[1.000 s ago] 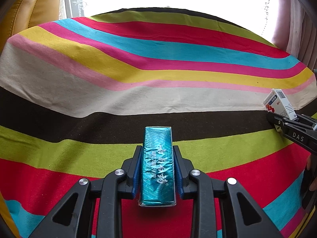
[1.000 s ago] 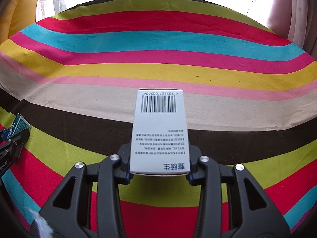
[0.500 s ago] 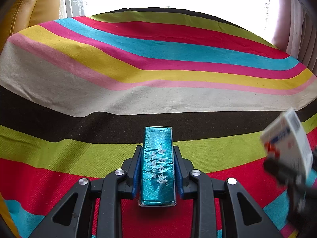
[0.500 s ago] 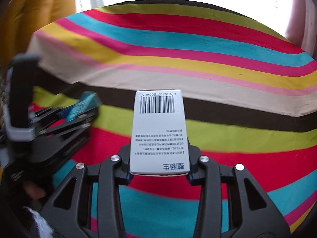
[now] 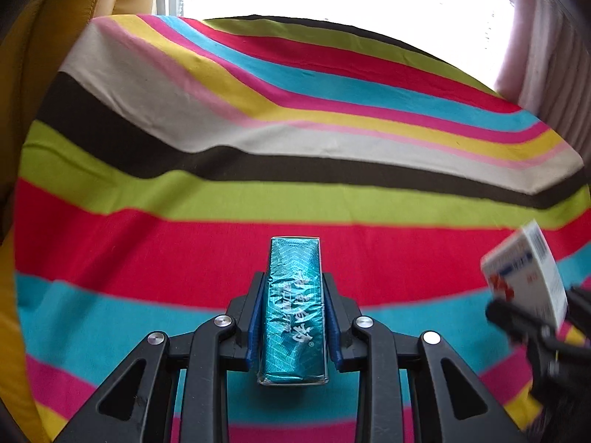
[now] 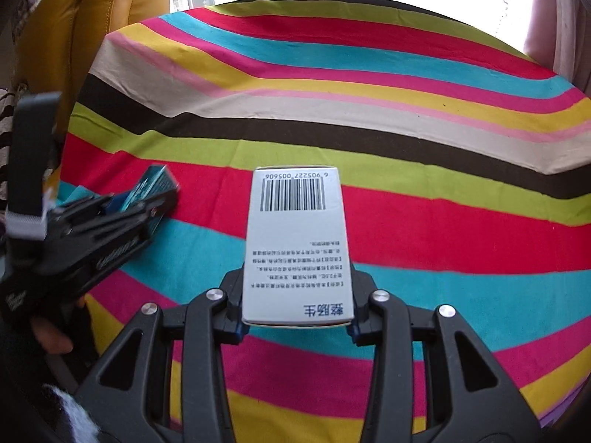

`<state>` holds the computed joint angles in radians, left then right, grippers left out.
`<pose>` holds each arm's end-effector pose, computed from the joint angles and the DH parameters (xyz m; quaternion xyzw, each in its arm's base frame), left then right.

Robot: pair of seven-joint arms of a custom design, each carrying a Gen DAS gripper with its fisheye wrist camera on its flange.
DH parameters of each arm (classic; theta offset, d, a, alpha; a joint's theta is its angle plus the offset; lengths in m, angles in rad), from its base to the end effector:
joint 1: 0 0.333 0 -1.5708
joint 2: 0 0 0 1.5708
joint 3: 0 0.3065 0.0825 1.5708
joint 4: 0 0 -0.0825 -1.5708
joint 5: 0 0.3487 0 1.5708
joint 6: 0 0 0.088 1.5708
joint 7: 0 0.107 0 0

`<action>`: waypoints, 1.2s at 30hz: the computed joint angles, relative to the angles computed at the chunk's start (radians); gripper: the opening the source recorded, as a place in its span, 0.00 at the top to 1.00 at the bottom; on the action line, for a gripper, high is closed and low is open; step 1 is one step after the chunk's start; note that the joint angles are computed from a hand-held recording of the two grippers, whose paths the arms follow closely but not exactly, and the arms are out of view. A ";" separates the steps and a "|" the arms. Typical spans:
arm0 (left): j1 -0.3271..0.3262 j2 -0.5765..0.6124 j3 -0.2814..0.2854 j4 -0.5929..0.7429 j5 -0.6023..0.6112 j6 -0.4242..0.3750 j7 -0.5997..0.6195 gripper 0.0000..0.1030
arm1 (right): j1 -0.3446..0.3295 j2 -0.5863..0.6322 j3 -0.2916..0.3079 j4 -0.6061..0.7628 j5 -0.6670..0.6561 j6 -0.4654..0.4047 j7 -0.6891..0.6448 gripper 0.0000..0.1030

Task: Organize rigid objects
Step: 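Carry the teal gum pack and white barcode box over the storage bin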

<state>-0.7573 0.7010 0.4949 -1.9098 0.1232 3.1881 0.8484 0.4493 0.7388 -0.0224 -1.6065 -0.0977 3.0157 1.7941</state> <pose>0.6082 -0.2186 0.2534 -0.7054 0.6207 -0.2530 0.2304 0.6414 0.3035 0.2897 -0.7619 0.5575 -0.1708 0.2818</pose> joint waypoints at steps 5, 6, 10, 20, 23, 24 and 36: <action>-0.114 -0.038 0.083 -0.105 -0.021 0.051 0.009 0.71 | -0.003 -0.034 0.016 -0.068 0.003 0.036 -0.013 0.58; -0.125 -0.040 0.089 -0.116 -0.033 0.058 0.019 0.71 | -0.001 -0.039 0.015 -0.077 0.002 0.039 -0.015 0.58; -0.168 -0.056 0.108 -0.170 -0.078 0.081 0.061 0.71 | 0.007 -0.070 0.003 -0.131 0.002 0.067 -0.015 0.58; -0.289 -0.089 0.157 -0.242 -0.189 0.110 0.186 0.71 | -0.001 -0.207 -0.012 -0.342 0.022 0.184 -0.021 0.58; -0.327 -0.093 0.167 -0.244 -0.218 0.111 0.228 0.71 | 0.000 -0.252 -0.019 -0.417 0.033 0.218 -0.027 0.58; -0.332 -0.093 0.165 -0.243 -0.227 0.112 0.242 0.71 | 0.005 -0.271 -0.028 -0.452 0.039 0.237 -0.026 0.58; -0.455 -0.102 0.190 -0.240 -0.288 0.094 0.392 0.71 | -0.021 -0.456 -0.027 -0.777 0.158 0.406 -0.080 0.58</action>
<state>-1.2126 0.5990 0.6846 -2.1493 -0.1645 3.2817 1.2399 0.4281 0.2826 -0.0494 -2.3832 0.0608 3.4219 1.7140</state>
